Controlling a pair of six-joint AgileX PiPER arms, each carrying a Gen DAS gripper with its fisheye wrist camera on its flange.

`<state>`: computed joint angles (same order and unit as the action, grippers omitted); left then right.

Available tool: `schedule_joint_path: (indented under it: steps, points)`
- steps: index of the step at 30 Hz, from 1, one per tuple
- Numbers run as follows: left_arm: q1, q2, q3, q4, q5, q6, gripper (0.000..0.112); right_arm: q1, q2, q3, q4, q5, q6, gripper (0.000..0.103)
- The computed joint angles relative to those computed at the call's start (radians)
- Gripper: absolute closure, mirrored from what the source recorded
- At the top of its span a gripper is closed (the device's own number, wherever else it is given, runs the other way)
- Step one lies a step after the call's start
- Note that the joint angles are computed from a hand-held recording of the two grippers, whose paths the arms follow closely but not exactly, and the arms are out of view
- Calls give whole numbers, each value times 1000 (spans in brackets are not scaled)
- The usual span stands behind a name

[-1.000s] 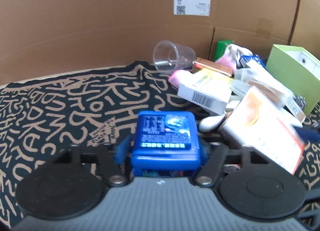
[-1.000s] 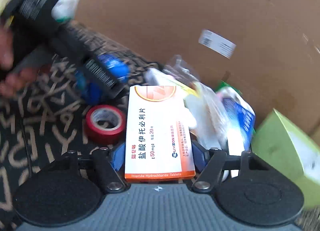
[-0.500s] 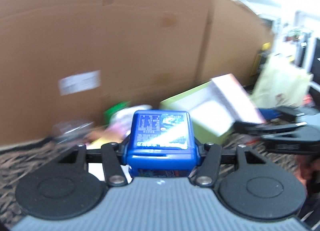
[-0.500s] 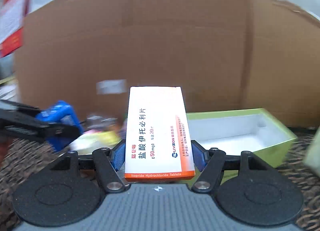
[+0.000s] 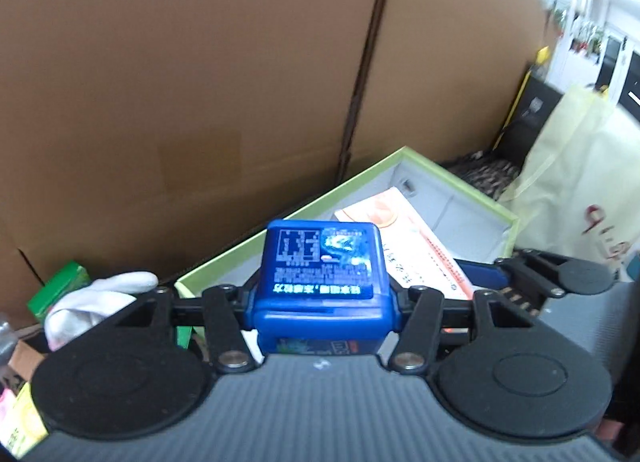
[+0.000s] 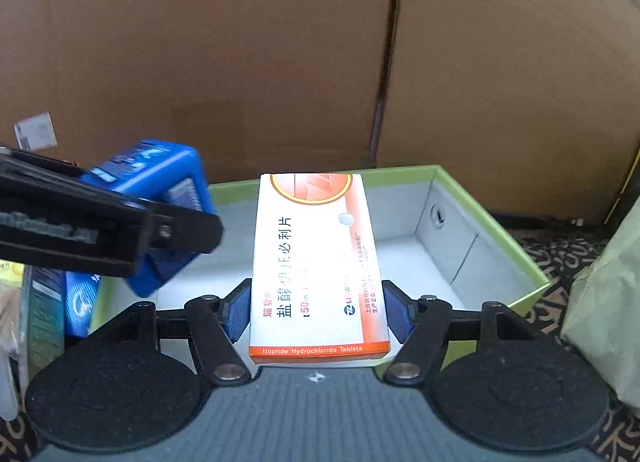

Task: Organize objects
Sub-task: 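Carry both items to the green box and release them inside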

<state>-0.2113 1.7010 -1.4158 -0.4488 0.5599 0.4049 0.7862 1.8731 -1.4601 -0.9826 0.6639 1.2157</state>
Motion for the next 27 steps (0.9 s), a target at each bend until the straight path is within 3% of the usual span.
schedule_joint_path:
  steps: [2,7,12,15,17,18,23,25,27]
  points:
    - [-4,39,-7,18,-37,-19,57,-17,39,-35,36,-4,-60,33]
    - [33,101,-45,-40,-76,0,32,-52,103,-74,-3,-41,-58,31]
    - [6,202,-209,145,-46,-204,26,-58,226,-248,64,22,-111,30]
    - [25,104,-73,-17,-157,9,11,-35,209,-246,36,69,-58,30]
    - [39,-8,57,-212,-237,209,9,-6,121,-121,-101,35,120,28]
    - [56,-62,104,-312,-232,309,9,16,76,-61,-179,34,220,25]
    - [236,-350,394,-796,-79,809,9,200,-78,163,-483,159,615,17]
    - [329,-454,503,-863,-1,906,9,277,-110,226,-550,203,717,16]
    - [433,-548,580,-826,86,885,9,359,-114,245,-578,248,774,16]
